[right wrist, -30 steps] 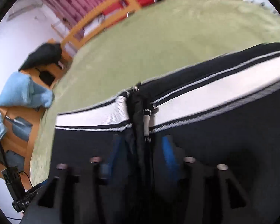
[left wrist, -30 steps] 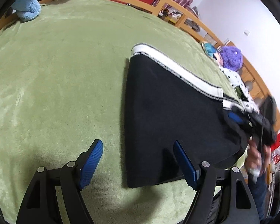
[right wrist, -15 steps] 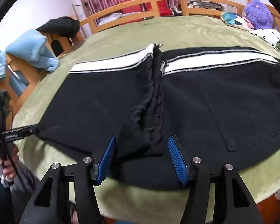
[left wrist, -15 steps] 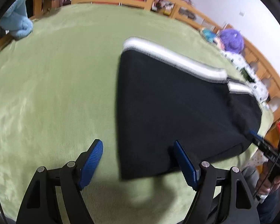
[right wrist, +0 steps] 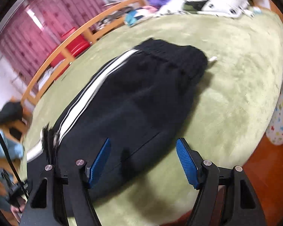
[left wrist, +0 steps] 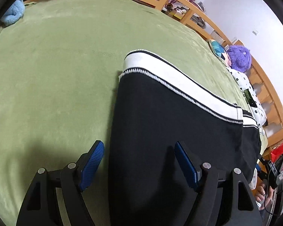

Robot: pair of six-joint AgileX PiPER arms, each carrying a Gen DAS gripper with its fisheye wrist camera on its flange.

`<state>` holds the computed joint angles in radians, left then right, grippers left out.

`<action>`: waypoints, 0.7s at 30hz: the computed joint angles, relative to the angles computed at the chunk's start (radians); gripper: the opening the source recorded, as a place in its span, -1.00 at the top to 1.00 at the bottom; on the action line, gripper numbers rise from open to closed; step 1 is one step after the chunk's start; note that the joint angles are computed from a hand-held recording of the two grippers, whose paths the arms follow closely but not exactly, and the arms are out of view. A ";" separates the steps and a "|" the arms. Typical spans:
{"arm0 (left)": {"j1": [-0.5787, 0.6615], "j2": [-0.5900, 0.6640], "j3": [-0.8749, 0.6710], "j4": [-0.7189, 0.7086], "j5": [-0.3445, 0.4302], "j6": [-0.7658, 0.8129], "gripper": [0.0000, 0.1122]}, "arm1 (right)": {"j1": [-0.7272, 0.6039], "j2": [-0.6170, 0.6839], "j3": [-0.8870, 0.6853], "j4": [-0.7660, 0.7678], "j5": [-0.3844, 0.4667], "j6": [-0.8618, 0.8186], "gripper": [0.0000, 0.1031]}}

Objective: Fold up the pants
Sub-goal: 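Grasp the ribbed waistband with the right tool and lift it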

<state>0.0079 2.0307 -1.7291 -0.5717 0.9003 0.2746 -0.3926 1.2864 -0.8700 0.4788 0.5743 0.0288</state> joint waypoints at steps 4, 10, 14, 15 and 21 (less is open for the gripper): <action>-0.024 0.070 -0.124 0.029 0.069 -0.012 -0.33 | -0.106 0.131 -0.045 0.210 -0.021 -0.217 -0.38; -0.043 0.204 -0.345 0.035 0.169 -0.067 -0.33 | -0.136 0.324 -0.158 0.508 -0.065 -0.454 -0.61; -0.064 0.224 -0.383 0.077 0.150 -0.090 -0.01 | -0.089 0.378 -0.239 0.384 -0.099 -0.328 -0.66; -0.063 0.221 -0.381 0.072 0.149 -0.083 0.30 | -0.079 0.377 -0.239 0.346 -0.122 -0.297 -0.39; -0.003 0.193 -0.404 -0.059 0.198 -0.035 0.78 | -0.063 0.261 -0.197 0.334 -0.126 -0.269 0.21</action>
<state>0.0046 2.2238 -2.1328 -0.6308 1.0982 0.2391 -0.4558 1.5475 -1.0671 0.8129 0.4479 -0.2402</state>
